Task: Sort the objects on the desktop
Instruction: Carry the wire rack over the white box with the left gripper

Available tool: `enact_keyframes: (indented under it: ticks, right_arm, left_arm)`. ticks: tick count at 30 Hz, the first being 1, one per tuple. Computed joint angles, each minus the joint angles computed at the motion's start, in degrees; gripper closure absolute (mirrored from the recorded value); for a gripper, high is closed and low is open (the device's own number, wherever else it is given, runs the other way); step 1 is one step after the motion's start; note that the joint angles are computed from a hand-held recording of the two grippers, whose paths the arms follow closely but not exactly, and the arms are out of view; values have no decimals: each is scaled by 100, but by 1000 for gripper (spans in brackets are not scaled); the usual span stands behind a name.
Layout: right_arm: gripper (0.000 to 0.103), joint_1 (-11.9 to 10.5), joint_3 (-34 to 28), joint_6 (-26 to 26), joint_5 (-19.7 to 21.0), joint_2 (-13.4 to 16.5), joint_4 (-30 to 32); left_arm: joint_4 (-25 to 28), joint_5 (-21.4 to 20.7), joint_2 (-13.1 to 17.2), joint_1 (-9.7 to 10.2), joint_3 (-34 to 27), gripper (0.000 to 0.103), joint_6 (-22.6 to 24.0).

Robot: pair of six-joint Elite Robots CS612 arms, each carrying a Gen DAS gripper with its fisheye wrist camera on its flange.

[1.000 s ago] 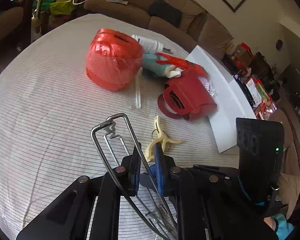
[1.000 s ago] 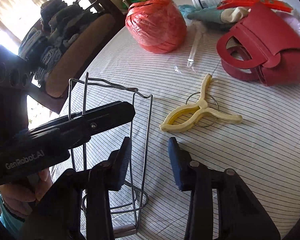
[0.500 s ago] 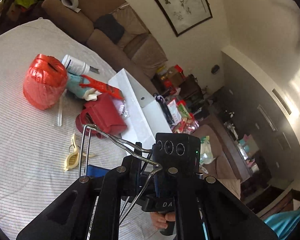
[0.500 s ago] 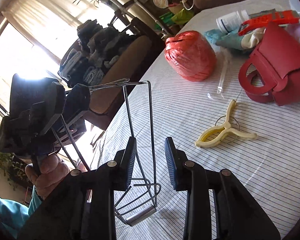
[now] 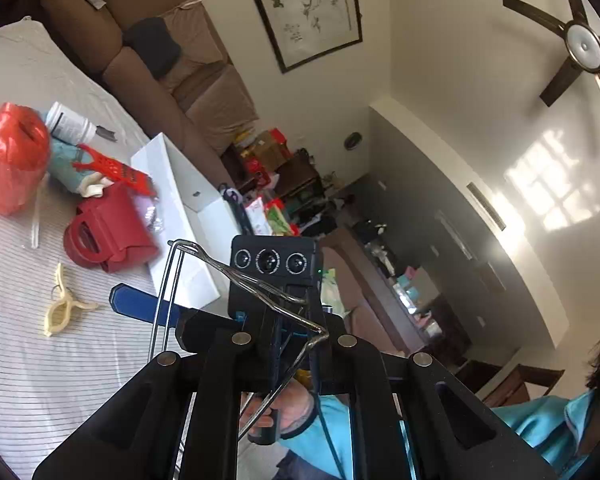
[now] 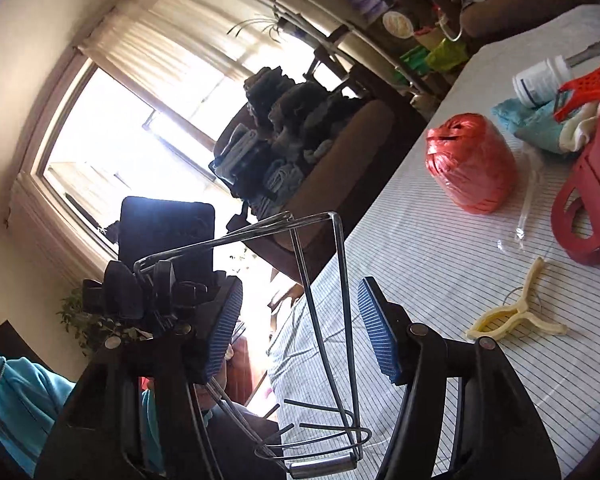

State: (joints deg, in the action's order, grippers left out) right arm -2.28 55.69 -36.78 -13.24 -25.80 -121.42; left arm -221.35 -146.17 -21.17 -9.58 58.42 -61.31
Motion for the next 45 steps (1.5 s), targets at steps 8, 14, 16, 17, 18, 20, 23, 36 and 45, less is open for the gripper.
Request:
enact_keyframes:
  ticks: [8, 14, 16, 17, 18, 20, 23, 36, 45]
  right_arm:
    - [80, -55, 10, 214, -30, -142, -345]
    - [87, -184, 303, 680, -543, -585, -1183]
    - [89, -280, 366, 686, -175, -674, -1135]
    - [90, -335, 407, 751, 78, -704, -1180]
    - [90, -373, 458, 1010, 144, -741, -1454]
    - [89, -424, 590, 1449, -6, -857, -2052]
    - [90, -443, 781, 2136, -723, -1054, -2770]
    - [93, -230, 2219, 3090, -3663, -2034, -5836]
    - [92, -168, 2480, 2856, -4630, -2228, -5897]
  left_arm:
    - [668, -312, -304, -122, 136, 88, 888]
    - [652, -571, -293, -157, -364, 51, 841]
    - [30, -658, -122, -168, -756, 1, 117]
    - [-183, -638, -78, -178, -863, 1, -97]
    - [-227, -552, -136, -191, -768, 1, -72]
    - [270, -358, -414, -235, -272, 1, 699]
    - [1267, 686, -1125, -428, 894, 1, 2499]
    - [3313, 5191, -2052, -1313, 1909, 81, 4644]
    - [4029, 5540, -1904, -1399, 1367, 89, 4347]
